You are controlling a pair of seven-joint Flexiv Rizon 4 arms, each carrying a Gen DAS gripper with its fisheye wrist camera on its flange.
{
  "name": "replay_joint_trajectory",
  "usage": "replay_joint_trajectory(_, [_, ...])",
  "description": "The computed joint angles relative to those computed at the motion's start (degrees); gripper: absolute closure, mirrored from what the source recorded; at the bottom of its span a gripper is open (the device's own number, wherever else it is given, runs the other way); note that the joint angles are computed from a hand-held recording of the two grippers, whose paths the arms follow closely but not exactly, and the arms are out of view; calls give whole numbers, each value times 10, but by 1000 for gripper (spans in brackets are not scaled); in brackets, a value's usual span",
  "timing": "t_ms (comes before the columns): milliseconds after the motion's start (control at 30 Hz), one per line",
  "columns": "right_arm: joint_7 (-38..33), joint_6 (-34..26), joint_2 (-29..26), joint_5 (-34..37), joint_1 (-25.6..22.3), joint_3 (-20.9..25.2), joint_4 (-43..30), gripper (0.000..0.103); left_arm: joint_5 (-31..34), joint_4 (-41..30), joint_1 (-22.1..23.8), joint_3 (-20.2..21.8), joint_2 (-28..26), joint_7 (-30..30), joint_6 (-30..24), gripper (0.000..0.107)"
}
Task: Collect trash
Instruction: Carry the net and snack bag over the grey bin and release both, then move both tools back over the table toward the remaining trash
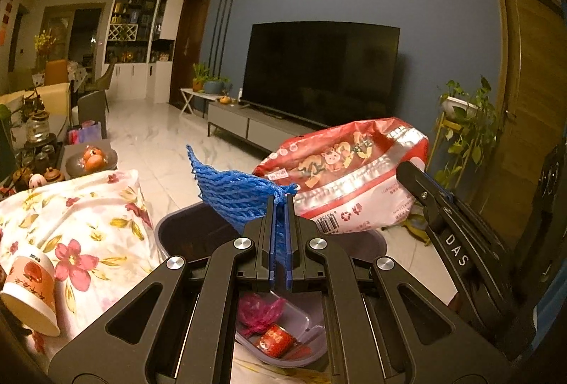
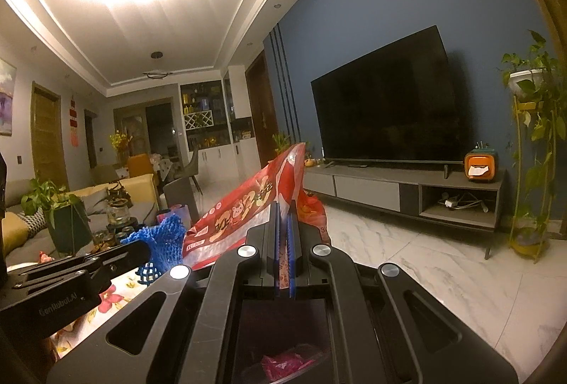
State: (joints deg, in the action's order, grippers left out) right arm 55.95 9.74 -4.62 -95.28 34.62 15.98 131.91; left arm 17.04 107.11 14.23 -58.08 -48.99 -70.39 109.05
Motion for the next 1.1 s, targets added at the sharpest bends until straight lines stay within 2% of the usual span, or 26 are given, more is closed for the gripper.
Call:
replay_joint_trajectory(467, [-4, 59, 0, -15, -24, -13, -1, 97, -28, -7, -5, -2, -11, 34, -33, 100])
replay_joint_trajectory(500, [-2, 60, -2, -17, -25, -13, -2, 94, -32, -7, -6, 1, -10, 36, -33, 96])
replay_joint_trajectory(533, [-1, 62, -2, -18, -26, -13, -2, 83, -35, -6, -7, 3, -9, 37, -32, 93])
replay_joint_trajectory(567, [-1, 61, -2, -18, -26, -13, -2, 77, -37, -6, -8, 5, -8, 37, -32, 92])
replay_joint_trajectory(733, [3, 61, -2, -12, -26, -12, -1, 74, -45, 1, -17, 32, 8, 21, -9, 61])
replay_joint_trajectory(900, [5, 50, -1, -3, -20, -6, 2, 61, -41, 18, -37, 89, 47, -32, 47, 35])
replay_joint_trajectory(1100, [19, 29, 0, 22, -2, 6, 8, 47, -32, 58, -54, 155, 101, -98, 107, 22])
